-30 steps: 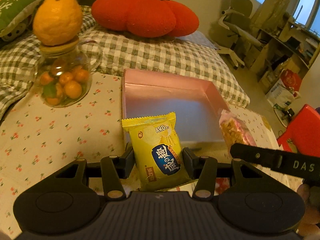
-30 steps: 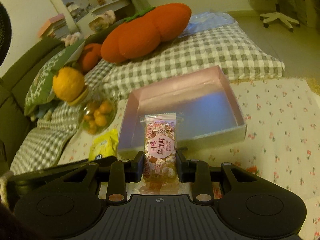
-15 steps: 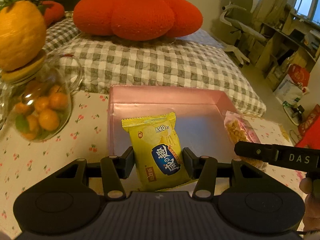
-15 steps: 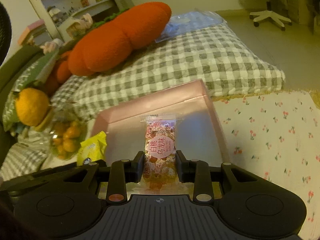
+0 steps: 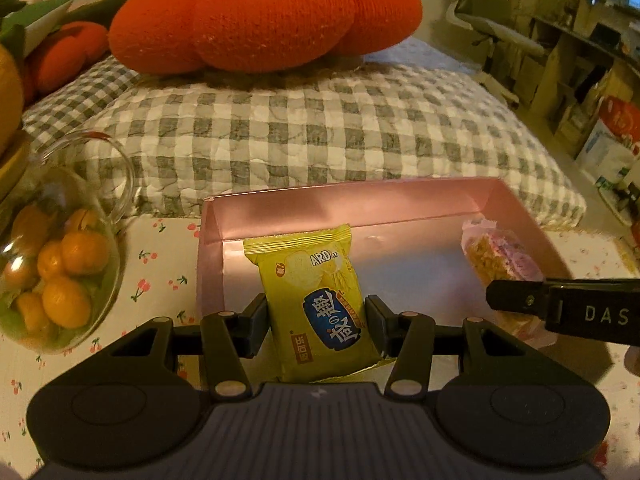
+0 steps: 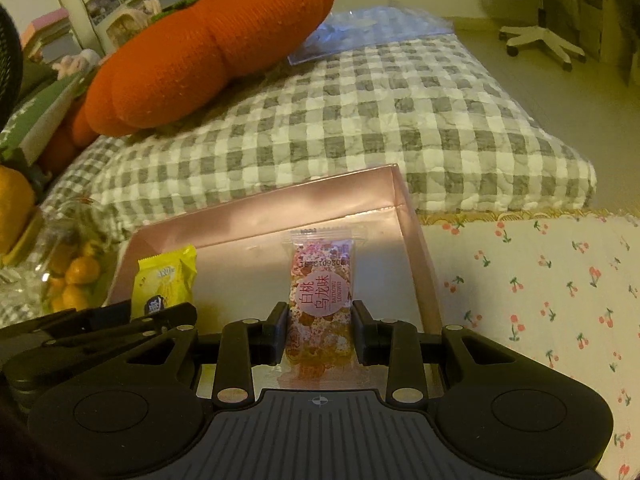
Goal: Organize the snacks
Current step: 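Carry both snacks into the silver box and open both tools to release, then withdraw both open tools from the box back toward the snack pile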
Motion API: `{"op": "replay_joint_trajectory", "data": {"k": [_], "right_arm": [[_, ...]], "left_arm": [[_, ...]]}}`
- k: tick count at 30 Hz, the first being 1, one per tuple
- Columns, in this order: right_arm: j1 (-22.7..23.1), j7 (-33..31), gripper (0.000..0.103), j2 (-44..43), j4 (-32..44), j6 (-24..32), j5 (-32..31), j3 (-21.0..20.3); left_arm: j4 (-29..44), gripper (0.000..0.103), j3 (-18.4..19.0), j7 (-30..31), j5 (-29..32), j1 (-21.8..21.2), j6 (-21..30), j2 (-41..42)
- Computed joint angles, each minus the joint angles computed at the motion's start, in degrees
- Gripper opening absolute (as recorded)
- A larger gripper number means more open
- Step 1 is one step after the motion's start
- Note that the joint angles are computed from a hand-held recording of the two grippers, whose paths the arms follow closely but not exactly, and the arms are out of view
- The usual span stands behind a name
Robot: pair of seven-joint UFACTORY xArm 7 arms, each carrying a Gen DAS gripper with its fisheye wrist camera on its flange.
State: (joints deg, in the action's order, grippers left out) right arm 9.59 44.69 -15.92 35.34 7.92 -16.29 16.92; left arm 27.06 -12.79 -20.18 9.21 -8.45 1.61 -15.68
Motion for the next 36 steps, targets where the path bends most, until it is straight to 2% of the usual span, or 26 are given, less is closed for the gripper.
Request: {"op": "replay_joint_trajectory", "data": {"k": [7,9,10,12,16,18,22,27,29,36], "right_arm": [[-1.2,2.2,0.032,2.3,1.3,0.4,-2.5,0.4],[-1.0,2.4,0.034,2.1,1.1,0.1,-2.8,0.0],[0.1,1.4,0.035,2.1,1.2,0.4,-1.5,-1.0],[0.8,1.0,0.04,1.9,1.1,0.7,-0.5,-1.6],[1.2,0.7,0.052,0.6,-0.1,-0.3,1.3,-2.3],[2.0,-0.4,0.054,-0.1,-0.6,-0.7,2.8,-3.0],[2.7,-2.2,0.061,-2.1,-1.5,-0.3,4.9,-3.1],[3.5,-3.5,0.062,-5.5,-2.4,1.4,7.3,-3.0],[3.4,-3.5,0.068,-7.2,-2.8,2.5,7.7,-2.6],[4.9,-4.4,0.069,-13.5,-4.8,5.7,9.8,-2.5]], "left_arm": [[0.6,0.048,-4.2,-3.5,4.5,4.7,0.3,0.7],[0.5,0.05,-4.1,-3.9,5.3,4.8,0.3,0.6],[0.4,0.052,-3.8,-3.9,5.3,4.4,0.3,0.4],[0.2,0.065,-3.2,-4.2,5.1,3.9,0.3,0.1],[-0.3,0.071,0.2,-1.9,2.6,0.2,0.0,-0.8],[-0.5,0.076,-0.3,-1.6,2.4,0.2,0.4,-1.6],[-0.6,0.079,-0.3,-0.8,1.5,-0.8,1.8,-2.8],[-1.2,0.083,0.1,-0.4,0.3,-2.0,3.8,-5.4],[-2.0,0.084,0.6,0.0,-0.4,-2.8,4.7,-7.2],[-3.6,0.087,1.0,0.4,-2.3,-4.9,8.0,-12.3]]}}
